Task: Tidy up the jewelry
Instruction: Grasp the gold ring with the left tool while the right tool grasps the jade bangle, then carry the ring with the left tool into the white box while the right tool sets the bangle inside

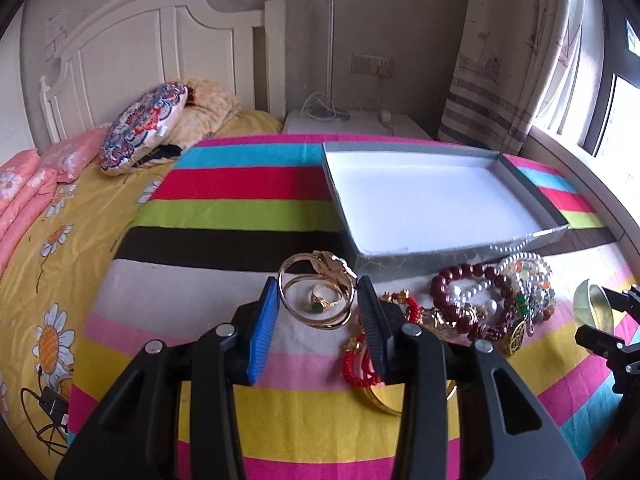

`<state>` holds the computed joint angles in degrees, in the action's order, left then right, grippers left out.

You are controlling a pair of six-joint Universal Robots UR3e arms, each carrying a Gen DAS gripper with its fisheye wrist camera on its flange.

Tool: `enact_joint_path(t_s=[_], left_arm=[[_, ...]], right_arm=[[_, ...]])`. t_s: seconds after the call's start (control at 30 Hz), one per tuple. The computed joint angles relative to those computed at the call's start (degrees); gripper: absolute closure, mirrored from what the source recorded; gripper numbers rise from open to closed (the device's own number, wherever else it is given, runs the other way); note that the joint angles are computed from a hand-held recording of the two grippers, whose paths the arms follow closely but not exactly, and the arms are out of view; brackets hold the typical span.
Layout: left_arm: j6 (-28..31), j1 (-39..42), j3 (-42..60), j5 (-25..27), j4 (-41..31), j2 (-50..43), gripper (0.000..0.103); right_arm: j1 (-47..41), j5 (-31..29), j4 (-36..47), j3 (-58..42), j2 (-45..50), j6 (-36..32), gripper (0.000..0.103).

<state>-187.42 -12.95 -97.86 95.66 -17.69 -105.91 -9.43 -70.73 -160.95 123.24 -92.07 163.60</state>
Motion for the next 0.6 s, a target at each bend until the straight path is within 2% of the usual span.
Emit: enact_joint_path(t_s=[0.2, 0.27, 0.4, 0.6], left_arm=[[0.08, -0.45, 1.97, -0.24, 0.48, 1.11, 0.064], [1.09, -1.17, 6.44, -0.18, -2.27, -0.64, 0.064], [2.26, -0.88, 18.45, -5.94, -10.29, -6.06, 0.064], [2.30, -0.94, 37.21, -9.32, -22.46, -16.45, 0.064]], right_arm=[[-0.92, 1.07, 0.36, -1.59, 0.14, 0.06, 0.026], [-0.75, 0.46, 0.90, -4.86, 1.24, 0.60, 0.026], [-1.65, 2.08, 3.23, -13.27, 5.31, 3.05, 0.025], [-0.94, 1.73, 7.85, -29.95, 16.36, 7.94, 0.025]])
